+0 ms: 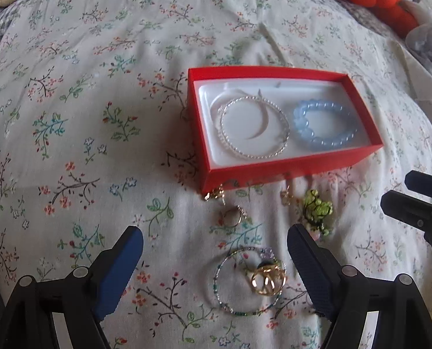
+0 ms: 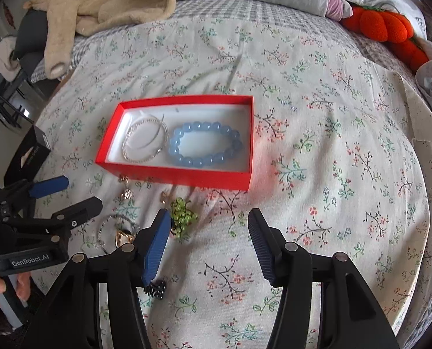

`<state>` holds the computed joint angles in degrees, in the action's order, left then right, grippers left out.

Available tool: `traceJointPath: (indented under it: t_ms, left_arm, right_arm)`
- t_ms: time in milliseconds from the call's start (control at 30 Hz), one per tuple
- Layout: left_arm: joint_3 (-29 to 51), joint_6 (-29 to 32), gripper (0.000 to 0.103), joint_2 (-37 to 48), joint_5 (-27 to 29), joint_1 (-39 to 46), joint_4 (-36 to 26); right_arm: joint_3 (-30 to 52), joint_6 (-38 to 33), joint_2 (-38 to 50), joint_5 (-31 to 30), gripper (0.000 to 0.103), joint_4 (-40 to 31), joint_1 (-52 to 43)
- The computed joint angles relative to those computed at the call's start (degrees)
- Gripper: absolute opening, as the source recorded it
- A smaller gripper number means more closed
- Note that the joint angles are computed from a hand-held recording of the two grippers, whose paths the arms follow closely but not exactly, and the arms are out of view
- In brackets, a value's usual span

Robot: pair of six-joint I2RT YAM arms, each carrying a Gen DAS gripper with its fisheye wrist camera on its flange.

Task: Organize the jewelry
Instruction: 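Move the left tool to the green-and-silver beaded bracelet and grasp it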

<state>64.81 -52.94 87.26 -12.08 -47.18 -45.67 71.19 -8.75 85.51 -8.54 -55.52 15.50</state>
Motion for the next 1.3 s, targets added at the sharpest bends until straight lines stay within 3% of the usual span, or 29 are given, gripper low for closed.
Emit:
traceJointPath:
  t_ms: [333,467,533,733,967,1067,1300]
  left_arm:
    - [-3.75,-1.35,0.085,-0.58,4.99,0.5,-1.8]
    - [-5.71,-0.72,0.084,-1.27,9.29,1.51,0.51]
    - [-6.76,-0.84,0.08,-1.72,11.34,1.95,2.13]
    - [-7.88,-0.13,0.046,-0.44,15.27,2.89,5.15]
    - [-5.31,0.99,0.004,3.01,14.46,2.02,5.32]
    - [-3.97,0.82,0.0,3.62,12.83,1.1,5.52]
    - [-3.36,1.13,0.0,-0.89,9.03,-0.24,5.81]
  right_arm:
    - [-4.56,-2.01,-0.73,3.86,0.058,-1.04,2.06]
    - [-5.03,-1.84,-0.09,5.23,0.058,-1.01,2.59]
    - [-5.03,-1.58,0.35,5.24,0.058,-1.0,2.56]
    - [-4.57,-0.75,1.23,4.97,0.058,-1.0,2.35]
    - [-4.03,-0.12,1.78,4.56,0.058,-1.1,1.44]
    - [-3.51,0.57,2.24,3.78,0.058,-1.17,0.59]
    - [-1.09,5.11,4.86,-0.97,0.058,-1.19,-0.92]
